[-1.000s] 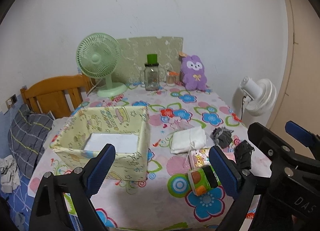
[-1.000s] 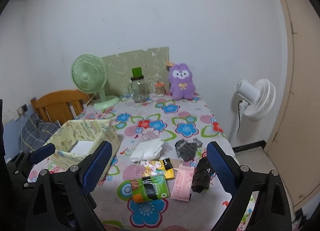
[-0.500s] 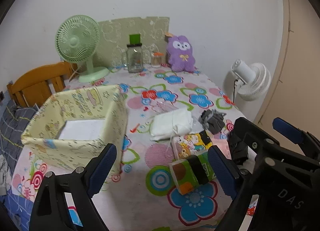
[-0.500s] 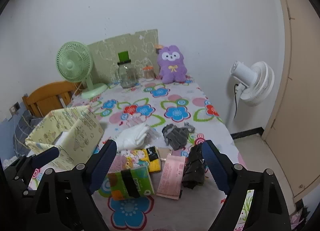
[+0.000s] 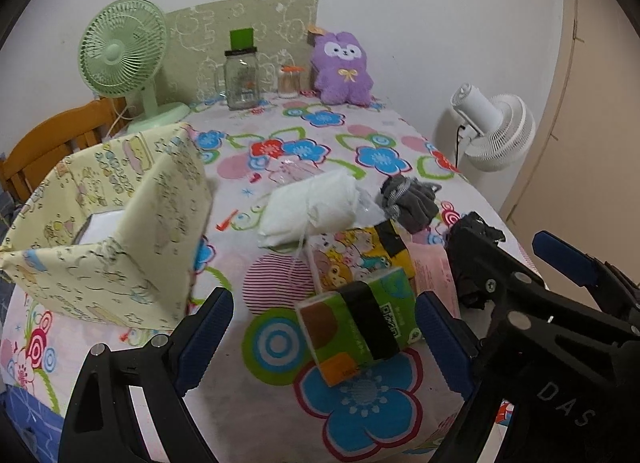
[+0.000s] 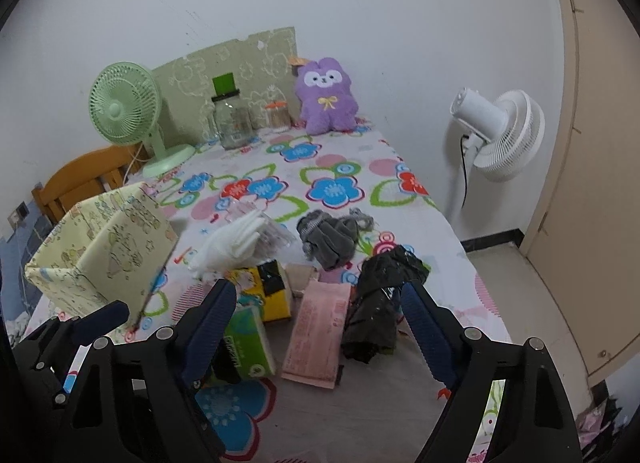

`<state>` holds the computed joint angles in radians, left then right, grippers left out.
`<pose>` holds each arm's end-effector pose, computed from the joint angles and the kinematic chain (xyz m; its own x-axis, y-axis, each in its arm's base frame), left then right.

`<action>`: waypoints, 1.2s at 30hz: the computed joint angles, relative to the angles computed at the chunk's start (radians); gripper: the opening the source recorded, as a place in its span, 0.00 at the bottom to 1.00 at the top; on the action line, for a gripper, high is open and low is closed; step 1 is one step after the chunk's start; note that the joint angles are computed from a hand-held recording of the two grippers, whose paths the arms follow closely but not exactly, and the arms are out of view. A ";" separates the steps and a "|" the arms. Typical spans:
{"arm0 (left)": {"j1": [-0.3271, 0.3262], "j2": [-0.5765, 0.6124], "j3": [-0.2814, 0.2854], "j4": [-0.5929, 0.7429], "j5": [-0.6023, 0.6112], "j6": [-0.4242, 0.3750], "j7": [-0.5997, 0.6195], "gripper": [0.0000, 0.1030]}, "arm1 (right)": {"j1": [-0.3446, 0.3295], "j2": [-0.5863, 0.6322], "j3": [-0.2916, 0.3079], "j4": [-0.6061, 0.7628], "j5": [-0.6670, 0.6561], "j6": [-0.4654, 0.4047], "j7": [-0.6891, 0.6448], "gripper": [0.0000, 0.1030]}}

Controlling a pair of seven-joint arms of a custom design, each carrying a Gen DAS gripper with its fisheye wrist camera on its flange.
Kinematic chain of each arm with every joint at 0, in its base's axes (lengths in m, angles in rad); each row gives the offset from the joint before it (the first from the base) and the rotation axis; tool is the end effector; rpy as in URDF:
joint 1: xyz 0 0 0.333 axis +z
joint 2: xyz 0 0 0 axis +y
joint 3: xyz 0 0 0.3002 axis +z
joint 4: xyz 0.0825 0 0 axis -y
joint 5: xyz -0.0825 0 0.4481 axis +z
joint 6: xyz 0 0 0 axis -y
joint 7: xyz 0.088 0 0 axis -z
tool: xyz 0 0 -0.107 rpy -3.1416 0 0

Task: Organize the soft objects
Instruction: 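Grasp the black plastic bundle with the right tool while the left tool grasps the green tissue pack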

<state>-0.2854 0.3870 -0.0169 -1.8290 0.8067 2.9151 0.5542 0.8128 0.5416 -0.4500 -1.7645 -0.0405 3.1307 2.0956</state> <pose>0.6764 -0.2567 0.3362 -0.0286 -0.9985 0.0458 -0.7125 -0.0118 -0.7016 0.6851 0.3103 0.3333 0.1100 -0.9828 -0.1480 -0.6443 0.0429 -0.7636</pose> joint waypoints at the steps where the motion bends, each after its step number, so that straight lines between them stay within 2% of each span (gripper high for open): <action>1: 0.005 0.005 -0.008 0.005 -0.011 -0.004 0.012 0.91 | -0.012 0.004 0.011 0.004 0.003 -0.002 -0.005 0.84; 4: 0.019 0.027 -0.031 0.023 -0.059 -0.014 0.056 0.91 | -0.040 0.015 0.034 0.018 0.009 -0.013 -0.013 0.84; 12: -0.009 0.080 -0.024 0.082 -0.096 -0.058 0.094 0.92 | -0.127 0.043 0.117 0.060 0.014 -0.053 -0.038 0.80; 21: -0.010 0.127 -0.039 0.132 -0.168 -0.117 0.133 0.92 | -0.216 0.084 0.205 0.121 0.011 -0.105 -0.064 0.78; 23: -0.013 0.131 -0.037 0.137 -0.176 -0.128 0.135 0.92 | -0.236 0.092 0.226 0.135 0.013 -0.123 -0.073 0.72; 27: -0.020 0.142 -0.031 0.151 -0.170 -0.138 0.145 0.92 | -0.262 0.107 0.253 0.159 0.013 -0.150 -0.083 0.68; 31: -0.033 0.142 -0.018 0.153 -0.148 -0.140 0.137 0.90 | -0.276 0.119 0.266 0.176 0.005 -0.170 -0.085 0.47; 33: -0.032 0.143 -0.019 0.154 -0.144 -0.137 0.138 0.87 | -0.259 0.120 0.245 0.173 -0.007 -0.162 -0.063 0.42; 35: -0.028 0.142 -0.024 0.153 -0.147 -0.136 0.146 0.86 | -0.228 0.122 0.205 0.172 -0.030 -0.161 -0.030 0.29; 36: -0.025 0.141 -0.027 0.152 -0.151 -0.135 0.150 0.86 | -0.225 0.120 0.201 0.169 -0.039 -0.159 -0.024 0.29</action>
<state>-0.3102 0.5281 -0.0436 -1.6769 0.6557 2.7803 0.7047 0.5883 0.6614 -0.2494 -1.5953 -0.0795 2.9718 2.0718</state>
